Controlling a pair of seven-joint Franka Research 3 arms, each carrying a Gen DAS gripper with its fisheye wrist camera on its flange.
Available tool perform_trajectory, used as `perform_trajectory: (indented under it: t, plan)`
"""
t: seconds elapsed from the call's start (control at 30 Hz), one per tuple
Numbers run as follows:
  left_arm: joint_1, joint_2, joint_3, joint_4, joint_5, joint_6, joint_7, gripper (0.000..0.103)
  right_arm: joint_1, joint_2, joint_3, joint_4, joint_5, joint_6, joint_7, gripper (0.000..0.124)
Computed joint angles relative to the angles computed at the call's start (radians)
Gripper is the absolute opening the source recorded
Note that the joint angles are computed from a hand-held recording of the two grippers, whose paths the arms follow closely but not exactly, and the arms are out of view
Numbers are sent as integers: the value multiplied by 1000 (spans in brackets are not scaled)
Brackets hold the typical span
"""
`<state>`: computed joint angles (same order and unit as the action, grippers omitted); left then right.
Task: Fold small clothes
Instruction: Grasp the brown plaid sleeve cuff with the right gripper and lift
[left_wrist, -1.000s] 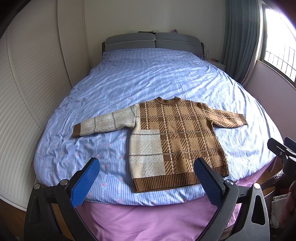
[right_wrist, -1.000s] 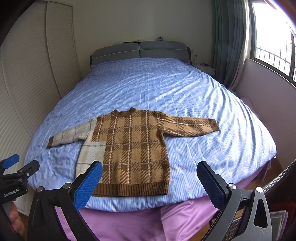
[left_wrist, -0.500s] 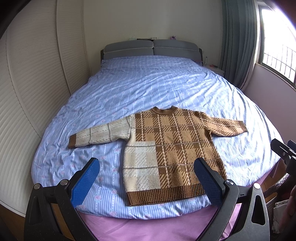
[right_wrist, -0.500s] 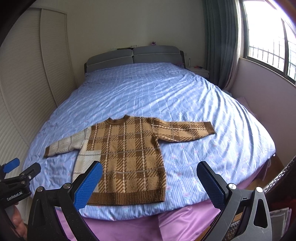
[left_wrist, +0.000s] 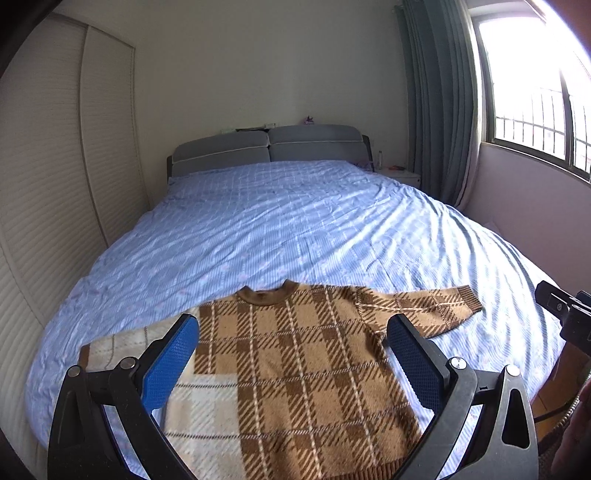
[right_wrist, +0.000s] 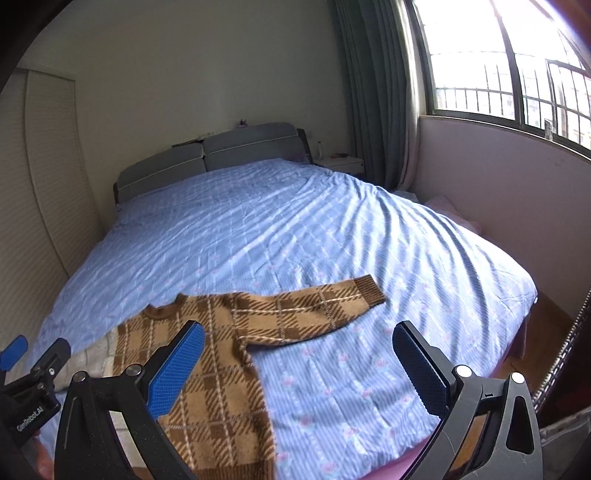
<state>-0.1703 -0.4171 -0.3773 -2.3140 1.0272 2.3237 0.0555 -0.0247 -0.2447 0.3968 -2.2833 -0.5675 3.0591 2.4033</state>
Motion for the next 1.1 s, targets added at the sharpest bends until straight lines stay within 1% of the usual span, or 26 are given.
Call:
perform_trajectory:
  t: [0.07,0.1,0.2,0.27,0.33,0.37,0.4,0.47,0.6,0.83,0.93,1.03,1.1]
  plan:
    - [24,86,-13,54,56,11,-40,103,-116,54,77,49,-133,12,117,102]
    - [27,133,-11,84,79,14,-57,103,-144,86,88,75,-192,14,163,102]
    - [16,261,18,168,137,33,-105,103,-149,199,63,157,-265,8,224,102]
    - [3,340,40,220,178,39,-142,103,-138,277,34,217,-355,11,300,100]
    - [-18,422,63,282,204,32,-155,103,-110,364,-2,283,-397,2,320,88]
    - [-29,462,76,313,211,28,-155,103,-93,406,-16,319,-398,-24,308,71]
    - [-41,497,89,340,213,26,-151,103,-82,447,-24,351,-375,-50,281,49]
    - [-65,555,115,386,222,27,-152,103,-78,526,-32,399,-305,-49,234,33]
    - [-116,644,169,460,246,23,-172,103,-72,658,-50,486,-183,-47,165,33]
    - [-185,779,244,589,200,32,-129,103,-66,830,-51,625,11,-78,75,33]
    - [-202,817,268,628,178,42,-118,103,-75,885,-35,674,79,-89,19,33]
    - [-215,844,289,657,161,46,-107,103,-61,935,-45,736,123,-118,-33,33]
    - [-219,861,299,676,146,49,-91,103,-61,968,-41,771,160,-120,-66,33]
